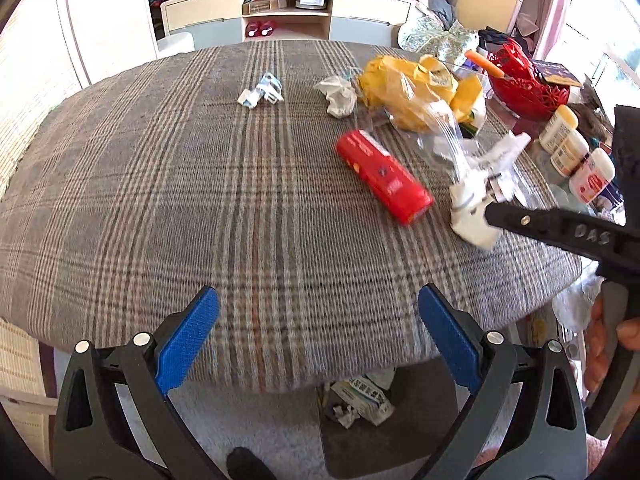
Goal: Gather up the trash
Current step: 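Grasp the red can with the left tool while the right tool grasps white paper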
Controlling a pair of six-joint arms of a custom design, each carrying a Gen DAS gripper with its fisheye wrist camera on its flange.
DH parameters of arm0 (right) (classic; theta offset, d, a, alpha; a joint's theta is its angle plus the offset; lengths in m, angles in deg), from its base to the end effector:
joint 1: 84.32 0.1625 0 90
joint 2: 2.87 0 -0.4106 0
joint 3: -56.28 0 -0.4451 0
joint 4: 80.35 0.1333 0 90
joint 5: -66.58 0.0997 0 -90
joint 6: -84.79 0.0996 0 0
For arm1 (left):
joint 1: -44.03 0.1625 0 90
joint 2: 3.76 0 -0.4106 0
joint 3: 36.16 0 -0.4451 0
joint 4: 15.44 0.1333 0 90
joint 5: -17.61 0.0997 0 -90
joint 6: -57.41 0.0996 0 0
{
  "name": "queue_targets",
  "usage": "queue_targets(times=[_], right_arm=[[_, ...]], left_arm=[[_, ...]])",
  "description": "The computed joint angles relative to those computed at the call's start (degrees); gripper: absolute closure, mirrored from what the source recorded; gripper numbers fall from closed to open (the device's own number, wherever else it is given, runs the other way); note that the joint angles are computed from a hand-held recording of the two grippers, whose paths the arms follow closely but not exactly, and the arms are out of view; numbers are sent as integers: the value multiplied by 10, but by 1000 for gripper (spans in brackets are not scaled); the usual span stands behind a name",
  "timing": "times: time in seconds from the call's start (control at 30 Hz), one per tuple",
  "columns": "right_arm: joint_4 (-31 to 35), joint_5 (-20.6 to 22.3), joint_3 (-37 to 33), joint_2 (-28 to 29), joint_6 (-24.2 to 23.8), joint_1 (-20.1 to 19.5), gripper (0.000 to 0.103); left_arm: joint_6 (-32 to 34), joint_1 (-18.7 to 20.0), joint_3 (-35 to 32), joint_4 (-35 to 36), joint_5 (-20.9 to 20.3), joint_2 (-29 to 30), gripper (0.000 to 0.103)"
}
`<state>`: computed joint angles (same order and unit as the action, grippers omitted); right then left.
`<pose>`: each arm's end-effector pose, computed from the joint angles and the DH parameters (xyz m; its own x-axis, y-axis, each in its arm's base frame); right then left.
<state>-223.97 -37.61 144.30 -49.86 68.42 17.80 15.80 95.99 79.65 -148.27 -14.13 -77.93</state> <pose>0.2606 -0.6950 0.0980 -0.8625 -0.4141 0.2910 -0.4669 0.8729 -0.1417 -0.1644 -0.5639 0.2115 -0.7270 -0.2909 -0.6219 0.1783 0.7948 -0.5801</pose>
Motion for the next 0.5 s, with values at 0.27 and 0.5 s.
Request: queue_targets(times=[0.27,0.5], right_arm=[[-34,-49,-1,12,-60,11,97],[-50,-86,-5,-2,-107,7,97]], left_arm=[[48,20,-36,-30,-1,28,9],[110,38,-96,-94,-7,88,13]])
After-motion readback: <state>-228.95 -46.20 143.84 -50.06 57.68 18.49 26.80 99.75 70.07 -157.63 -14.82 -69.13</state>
